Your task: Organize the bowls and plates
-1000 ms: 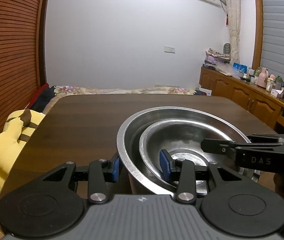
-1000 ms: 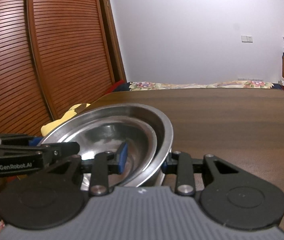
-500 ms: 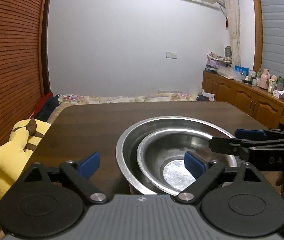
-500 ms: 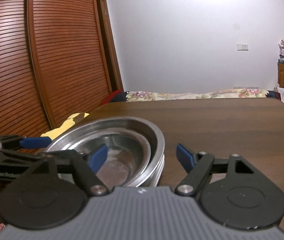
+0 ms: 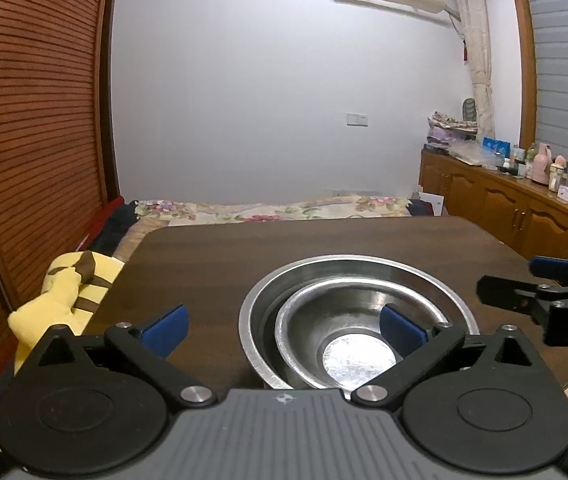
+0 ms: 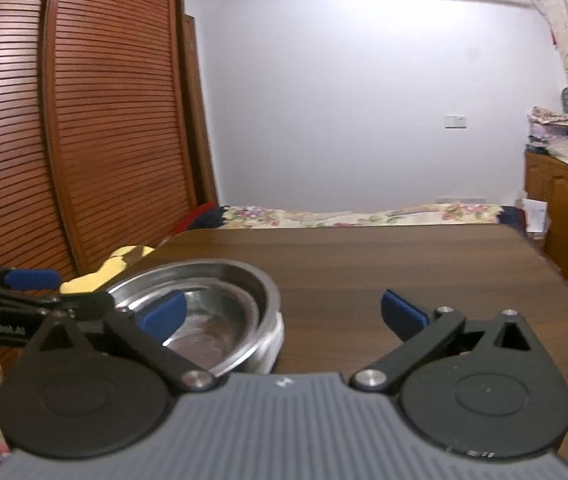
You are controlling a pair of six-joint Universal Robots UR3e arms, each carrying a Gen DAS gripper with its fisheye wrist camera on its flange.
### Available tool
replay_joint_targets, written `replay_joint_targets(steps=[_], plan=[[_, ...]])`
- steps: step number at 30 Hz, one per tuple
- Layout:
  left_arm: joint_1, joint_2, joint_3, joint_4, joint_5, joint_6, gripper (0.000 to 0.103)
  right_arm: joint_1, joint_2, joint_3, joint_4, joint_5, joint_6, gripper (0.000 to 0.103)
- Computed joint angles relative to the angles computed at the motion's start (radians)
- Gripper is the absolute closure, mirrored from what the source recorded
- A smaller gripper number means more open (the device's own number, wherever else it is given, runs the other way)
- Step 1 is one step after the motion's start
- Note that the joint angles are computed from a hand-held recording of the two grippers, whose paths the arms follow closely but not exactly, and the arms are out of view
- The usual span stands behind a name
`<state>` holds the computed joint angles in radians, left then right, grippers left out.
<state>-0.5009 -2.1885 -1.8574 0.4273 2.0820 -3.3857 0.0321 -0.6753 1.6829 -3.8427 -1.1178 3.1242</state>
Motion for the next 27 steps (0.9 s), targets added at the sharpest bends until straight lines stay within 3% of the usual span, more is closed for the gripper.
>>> replay_joint_targets(steps=[16,27], plan=[[-0.146,0.033,0.062,-0.09,0.194,-0.038,0.0,-0.037,-0.128,0.233,-0.174,-0.041,0.029,0.0],[-0.172,0.04,0.024,-0.09,0.207,-0.077,0.0,-0.049,-0.123,0.304,-0.248,-0.085,0.026,0.0]])
